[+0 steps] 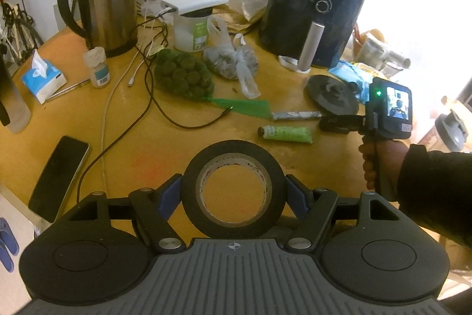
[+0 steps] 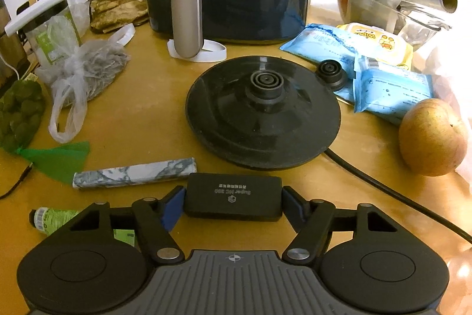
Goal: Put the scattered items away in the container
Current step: 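Close the right gripper on the black card-reader box, then carry the tape roll with the left gripper while the right carries the card reader to the box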
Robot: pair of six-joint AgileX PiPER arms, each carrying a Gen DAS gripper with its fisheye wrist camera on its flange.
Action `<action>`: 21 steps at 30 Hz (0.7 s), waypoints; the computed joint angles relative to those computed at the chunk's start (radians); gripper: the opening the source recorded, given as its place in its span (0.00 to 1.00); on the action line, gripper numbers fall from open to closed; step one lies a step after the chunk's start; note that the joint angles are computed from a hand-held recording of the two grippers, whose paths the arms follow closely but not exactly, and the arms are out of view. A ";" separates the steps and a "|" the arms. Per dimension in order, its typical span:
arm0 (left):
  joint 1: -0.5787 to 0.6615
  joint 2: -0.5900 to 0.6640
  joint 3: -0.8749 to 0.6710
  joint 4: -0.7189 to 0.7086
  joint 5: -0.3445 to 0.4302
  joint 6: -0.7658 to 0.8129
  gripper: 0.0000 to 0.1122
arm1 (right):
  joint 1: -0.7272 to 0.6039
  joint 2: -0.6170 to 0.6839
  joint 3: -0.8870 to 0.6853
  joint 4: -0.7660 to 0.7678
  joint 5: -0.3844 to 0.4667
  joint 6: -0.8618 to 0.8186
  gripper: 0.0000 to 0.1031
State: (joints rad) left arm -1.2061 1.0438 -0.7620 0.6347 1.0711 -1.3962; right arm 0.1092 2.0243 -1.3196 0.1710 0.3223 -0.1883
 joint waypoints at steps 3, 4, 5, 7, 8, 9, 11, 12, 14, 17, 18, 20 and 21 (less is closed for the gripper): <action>0.007 0.002 -0.006 0.003 -0.006 0.010 0.64 | -0.012 -0.008 -0.012 0.042 0.040 -0.055 0.70; 0.012 0.001 -0.007 0.004 -0.009 0.016 0.64 | -0.020 -0.021 -0.003 0.087 0.041 -0.106 0.70; 0.018 0.000 -0.007 0.004 -0.013 0.021 0.64 | -0.026 -0.034 0.007 0.129 0.041 -0.156 0.70; 0.031 -0.002 -0.007 -0.002 -0.026 0.034 0.64 | -0.040 -0.063 0.025 0.202 0.050 -0.250 0.70; 0.039 -0.003 -0.007 -0.005 -0.033 0.042 0.64 | -0.047 -0.075 0.030 0.232 0.055 -0.286 0.70; 0.047 -0.006 -0.006 -0.009 -0.043 0.051 0.64 | -0.056 -0.090 0.038 0.271 0.063 -0.331 0.70; 0.063 -0.006 -0.007 -0.017 -0.061 0.073 0.64 | -0.071 -0.118 0.056 0.331 0.076 -0.404 0.70; 0.068 -0.006 -0.008 -0.020 -0.067 0.085 0.64 | -0.081 -0.135 0.069 0.379 0.085 -0.462 0.70; 0.079 0.003 -0.015 -0.026 -0.076 0.108 0.64 | -0.102 -0.166 0.091 0.477 0.109 -0.589 0.70; 0.090 0.016 -0.023 -0.035 -0.087 0.134 0.64 | -0.123 -0.220 0.132 0.551 0.131 -0.707 0.70; 0.095 0.019 -0.025 -0.039 -0.091 0.144 0.64 | -0.131 -0.235 0.143 0.568 0.141 -0.729 0.70; 0.100 0.022 -0.029 -0.043 -0.098 0.159 0.64 | -0.149 -0.264 0.164 0.601 0.163 -0.772 0.70; 0.102 0.024 -0.031 -0.045 -0.102 0.168 0.64 | -0.156 -0.278 0.174 0.610 0.166 -0.786 0.70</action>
